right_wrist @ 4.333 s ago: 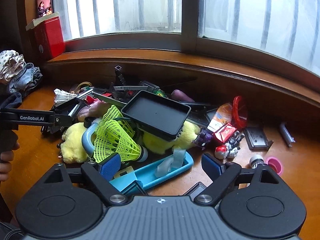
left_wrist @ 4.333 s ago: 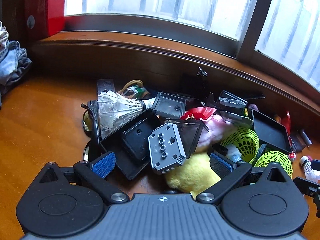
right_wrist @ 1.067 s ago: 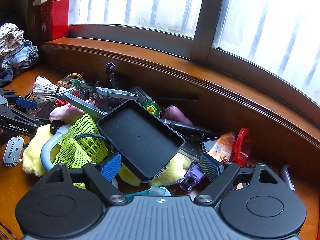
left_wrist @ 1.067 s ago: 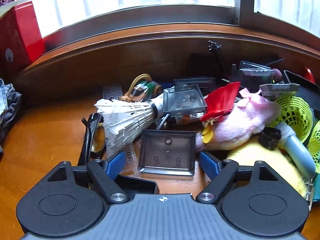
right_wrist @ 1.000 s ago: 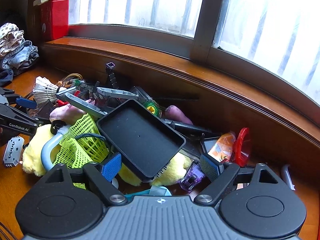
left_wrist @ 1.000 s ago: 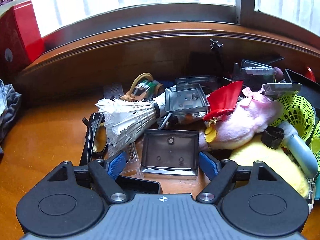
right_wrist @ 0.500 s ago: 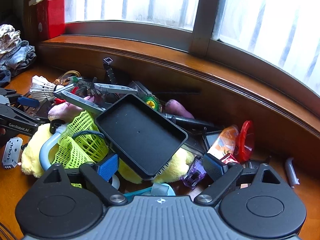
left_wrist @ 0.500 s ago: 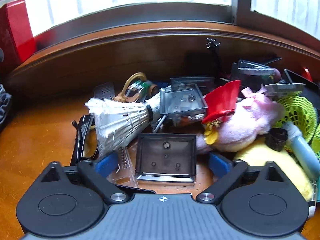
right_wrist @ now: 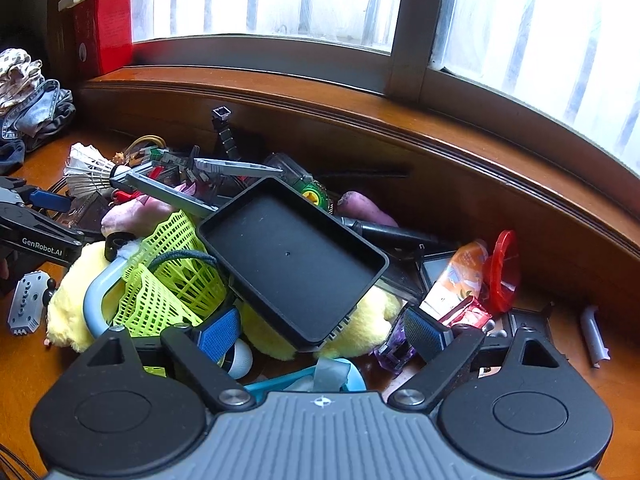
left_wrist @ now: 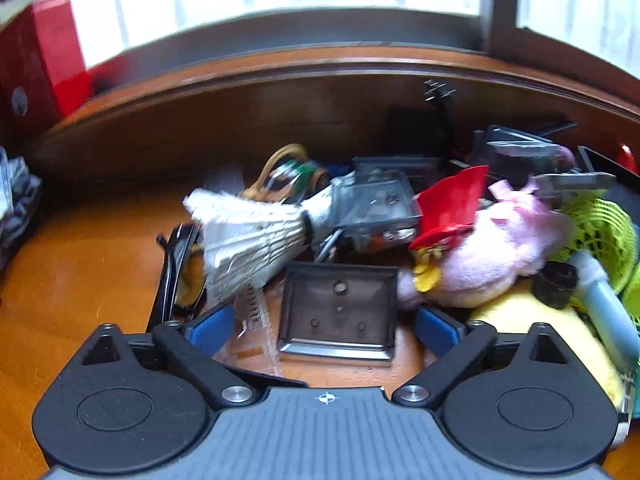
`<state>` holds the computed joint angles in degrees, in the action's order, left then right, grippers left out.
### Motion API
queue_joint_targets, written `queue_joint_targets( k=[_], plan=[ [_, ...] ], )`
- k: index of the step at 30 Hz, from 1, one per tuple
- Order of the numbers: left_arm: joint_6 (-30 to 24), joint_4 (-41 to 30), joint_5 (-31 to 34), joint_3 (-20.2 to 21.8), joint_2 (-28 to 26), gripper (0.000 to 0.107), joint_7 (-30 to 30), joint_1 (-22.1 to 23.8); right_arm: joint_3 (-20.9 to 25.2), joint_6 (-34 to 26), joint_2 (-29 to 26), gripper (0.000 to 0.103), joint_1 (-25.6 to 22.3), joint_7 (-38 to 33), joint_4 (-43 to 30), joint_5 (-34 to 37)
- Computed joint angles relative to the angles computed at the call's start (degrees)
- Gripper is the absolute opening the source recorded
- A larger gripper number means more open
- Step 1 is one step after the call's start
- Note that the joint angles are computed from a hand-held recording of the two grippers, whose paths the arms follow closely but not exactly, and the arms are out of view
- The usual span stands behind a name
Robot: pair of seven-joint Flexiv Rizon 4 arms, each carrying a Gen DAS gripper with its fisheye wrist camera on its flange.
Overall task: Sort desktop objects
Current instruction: 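Close the left tool on the clear grey square lid and lift it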
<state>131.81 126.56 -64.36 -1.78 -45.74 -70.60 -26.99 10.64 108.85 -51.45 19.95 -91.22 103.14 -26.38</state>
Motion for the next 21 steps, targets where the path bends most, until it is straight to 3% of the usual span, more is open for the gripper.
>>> queue_joint_targets(
  k=[2,10,16,21],
  plan=[
    [0.4,-0.1,0.6,0.2,-0.2,0.089,0.8,-0.2,-0.6,0.5,0.1,0.090,0.5,-0.1,0.1,0.5],
    [-2.0,2.1,16.2,1.3,0.7,0.077,-6.8,5.1,-0.1,1.3,0.0,0.090,0.1,-0.4,0.0,0.0],
    [-2.5,2.9,22.5,2.4,1.0,0.075,-12.3,6.6,-0.3,2.0,-0.1,0.090,0.1,-1.5,0.0,-1.0],
    [-2.9,3.1,24.0,3.8,1.0,0.072,-13.6,5.9,-0.6,2.6,-0.3,0.090,0.1,-3.5,-0.6,-2.5]
  ],
)
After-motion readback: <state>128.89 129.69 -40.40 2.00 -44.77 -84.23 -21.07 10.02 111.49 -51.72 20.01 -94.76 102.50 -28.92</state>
